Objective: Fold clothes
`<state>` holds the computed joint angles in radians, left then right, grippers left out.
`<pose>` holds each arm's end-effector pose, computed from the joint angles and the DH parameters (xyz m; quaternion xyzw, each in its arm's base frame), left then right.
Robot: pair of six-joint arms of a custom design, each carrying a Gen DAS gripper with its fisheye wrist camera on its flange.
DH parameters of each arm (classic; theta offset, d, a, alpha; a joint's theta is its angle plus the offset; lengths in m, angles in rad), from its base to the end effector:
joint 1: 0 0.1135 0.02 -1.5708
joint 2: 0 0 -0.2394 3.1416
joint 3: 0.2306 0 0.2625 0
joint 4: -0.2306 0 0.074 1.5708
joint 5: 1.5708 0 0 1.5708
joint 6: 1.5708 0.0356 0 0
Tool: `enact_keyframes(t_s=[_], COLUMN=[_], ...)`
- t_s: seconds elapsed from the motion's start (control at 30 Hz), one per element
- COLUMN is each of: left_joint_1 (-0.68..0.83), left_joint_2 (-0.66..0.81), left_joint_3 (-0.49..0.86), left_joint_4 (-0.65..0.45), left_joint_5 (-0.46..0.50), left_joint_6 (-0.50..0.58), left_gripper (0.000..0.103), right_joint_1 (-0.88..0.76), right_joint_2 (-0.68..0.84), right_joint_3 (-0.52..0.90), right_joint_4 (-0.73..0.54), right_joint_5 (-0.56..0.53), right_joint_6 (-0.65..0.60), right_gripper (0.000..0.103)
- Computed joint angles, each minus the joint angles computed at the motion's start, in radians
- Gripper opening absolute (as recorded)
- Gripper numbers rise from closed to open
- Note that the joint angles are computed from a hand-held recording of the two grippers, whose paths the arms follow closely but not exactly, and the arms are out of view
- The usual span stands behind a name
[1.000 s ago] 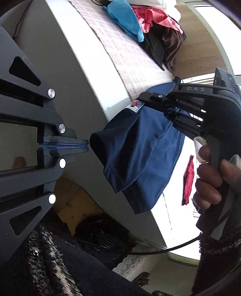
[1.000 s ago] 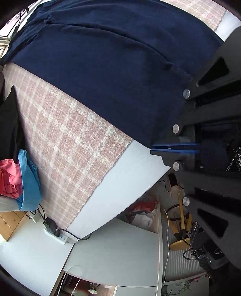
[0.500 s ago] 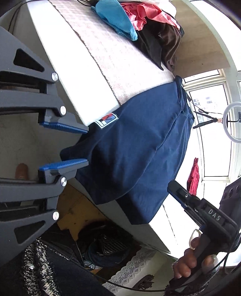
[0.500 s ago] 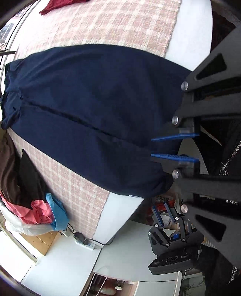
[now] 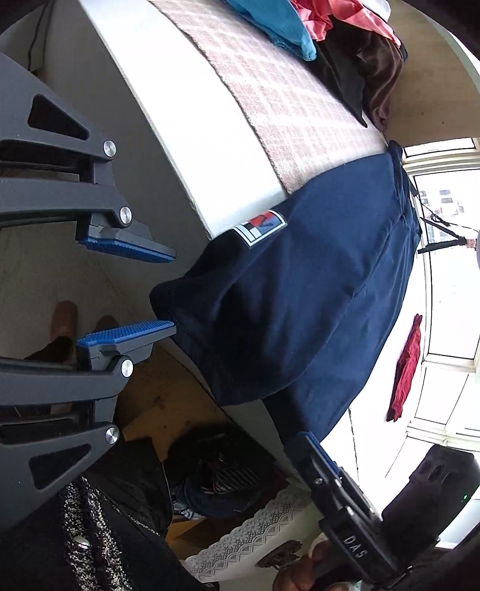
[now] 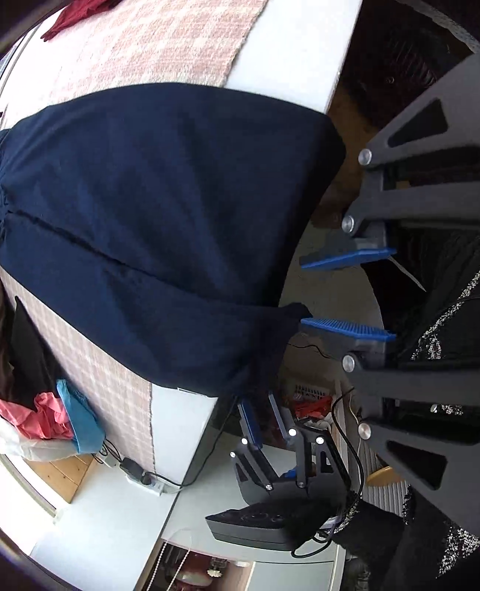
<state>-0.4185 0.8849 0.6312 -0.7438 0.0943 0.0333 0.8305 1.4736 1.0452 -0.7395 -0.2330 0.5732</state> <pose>0.1724 -0.0803 0.2008 0.2276 0.9308 -0.0984 0.2686 0.1941 0.2246 0.2002 -0.1479 0.9621 0.2153 0.0782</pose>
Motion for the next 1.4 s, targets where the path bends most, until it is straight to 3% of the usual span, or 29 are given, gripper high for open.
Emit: enact_keyframes(t_s=[0.1, 0.23, 0.27, 0.37, 0.47, 0.63, 0.7, 0.77, 0.83, 0.93, 1.13, 1.4], left_joint_1=[0.061, 0.087, 0.088, 0.113, 0.149, 0.258, 0.308, 0.262, 0.244, 0.232, 0.222, 0.022], left_joint_2=[0.027, 0.072, 0.066, 0.076, 0.073, -0.106, -0.082, -0.045, 0.016, 0.026, 0.002, 0.085], left_joint_3=[-0.004, -0.018, -0.028, -0.047, -0.062, -0.078, -0.085, -0.095, -0.083, -0.078, -0.031, 0.111], left_joint_4=[0.023, 0.077, 0.092, 0.135, 0.144, 0.012, -0.009, 0.020, 0.035, 0.050, -0.024, 0.014], left_joint_5=[0.084, 0.138, 0.147, 0.203, 0.253, 0.327, 0.389, 0.315, 0.304, 0.284, 0.254, 0.177], left_joint_6=[0.004, -0.034, -0.039, -0.062, -0.071, -0.066, -0.045, -0.049, -0.058, -0.063, -0.020, -0.117], left_gripper=[0.038, 0.038, 0.036, 0.007, 0.004, 0.004, 0.004, 0.005, 0.007, 0.022, 0.023, 0.023], right_joint_1=[0.032, 0.057, 0.052, 0.009, -0.048, -0.038, -0.023, -0.011, -0.004, 0.008, 0.013, -0.146], right_joint_2=[0.045, 0.101, 0.102, 0.074, 0.056, 0.085, 0.118, 0.152, 0.185, 0.218, 0.220, 0.109], right_joint_3=[0.038, 0.138, 0.162, 0.181, 0.184, 0.185, 0.196, 0.212, 0.233, 0.236, 0.200, 0.249], right_joint_4=[0.027, 0.007, -0.010, -0.054, -0.108, -0.134, -0.124, -0.116, -0.110, -0.076, -0.038, -0.090], right_joint_5=[-0.003, 0.041, 0.058, 0.105, 0.102, 0.133, 0.129, 0.114, 0.087, -0.006, -0.027, 0.035], right_joint_6=[-0.005, -0.043, -0.056, -0.071, -0.081, -0.145, -0.150, -0.156, -0.164, -0.165, -0.144, -0.187], right_gripper=[0.028, 0.028, 0.028, 0.028, 0.028, 0.028, 0.028, 0.028, 0.028, 0.034, 0.035, 0.035])
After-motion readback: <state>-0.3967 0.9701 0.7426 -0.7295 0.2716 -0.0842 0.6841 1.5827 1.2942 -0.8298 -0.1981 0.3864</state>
